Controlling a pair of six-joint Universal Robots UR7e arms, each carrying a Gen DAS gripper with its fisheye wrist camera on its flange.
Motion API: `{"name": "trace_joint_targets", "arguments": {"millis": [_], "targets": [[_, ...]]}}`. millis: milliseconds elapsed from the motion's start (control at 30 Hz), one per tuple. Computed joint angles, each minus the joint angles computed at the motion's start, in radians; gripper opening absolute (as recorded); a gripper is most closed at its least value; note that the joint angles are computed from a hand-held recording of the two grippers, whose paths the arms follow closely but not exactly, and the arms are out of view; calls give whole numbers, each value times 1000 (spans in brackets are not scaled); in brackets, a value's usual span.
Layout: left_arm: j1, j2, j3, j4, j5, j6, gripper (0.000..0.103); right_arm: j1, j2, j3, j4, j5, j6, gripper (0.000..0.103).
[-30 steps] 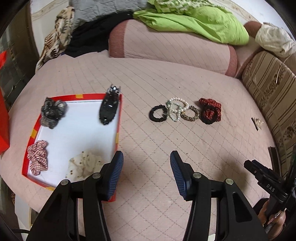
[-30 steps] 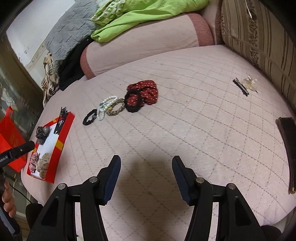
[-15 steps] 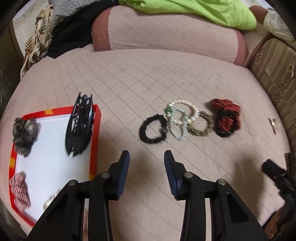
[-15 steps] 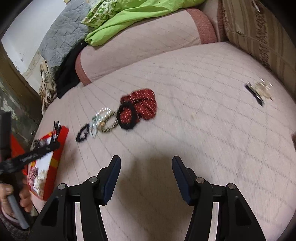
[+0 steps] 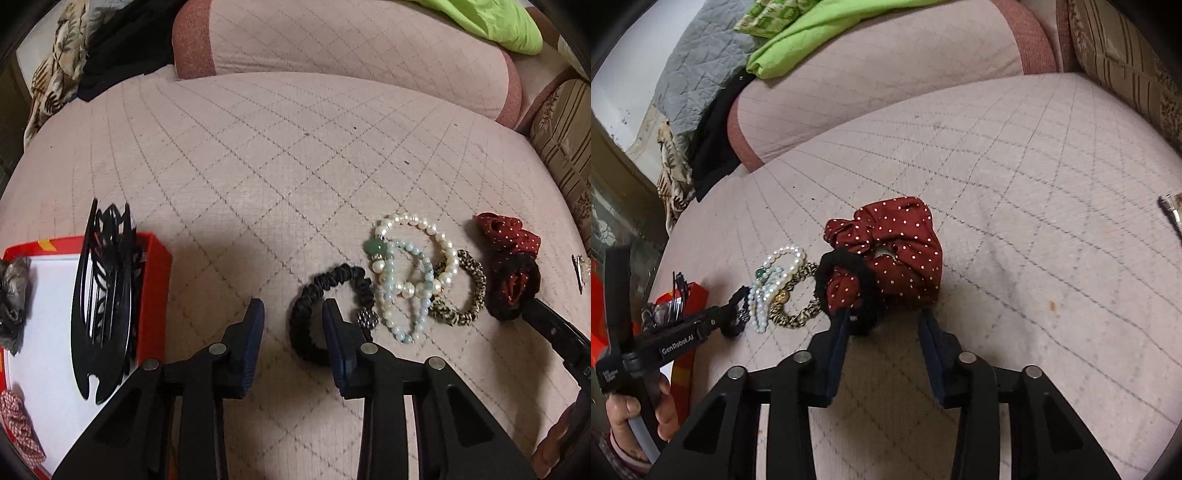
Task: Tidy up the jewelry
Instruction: 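Grasp the black bead bracelet with the left gripper while the right grasps the black hair tie, then carry the bracelet and hair tie into the tray and open both grippers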
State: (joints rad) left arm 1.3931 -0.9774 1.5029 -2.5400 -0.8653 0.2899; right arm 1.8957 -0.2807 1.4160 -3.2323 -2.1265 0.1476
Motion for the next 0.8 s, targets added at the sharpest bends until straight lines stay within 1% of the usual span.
{"name": "trace_joint_targets", "arguments": {"millis": [33, 67, 100, 133, 233, 267, 300, 600, 733, 767, 800], "targets": [[-1, 2, 1, -7, 4, 8, 28, -3, 2, -3, 4, 0, 1, 28], [-3, 5, 5, -19, 13, 19, 17, -5, 3, -6, 5, 4, 1, 18], [-4, 3, 7, -18, 12, 22, 9, -6, 2, -5, 6, 11, 2, 12], [-4, 2, 1, 1, 5, 16, 7, -5, 1, -4, 4, 14, 5, 12], [-9, -17, 12, 19, -14, -1, 7, 1, -11, 18, -9, 25, 8, 9], [-13, -28, 24, 14, -18, 2, 7, 4, -20, 34, -17, 29, 12, 7], [-19, -44, 42, 8, -28, 5, 7, 8, -25, 46, -22, 33, 16, 1], [-58, -223, 210, 12, -135, -22, 7, 46, -105, 235, -122, 50, 44, 2], [-53, -290, 271, 47, -194, -61, 7, 57, -119, 297, -150, 13, 72, 2], [-51, -303, 288, 50, -203, -65, 7, 54, -123, 312, -159, 13, 89, 5], [-46, -315, 307, 50, -212, -59, 7, 53, -124, 316, -161, 10, 100, 13]]}}
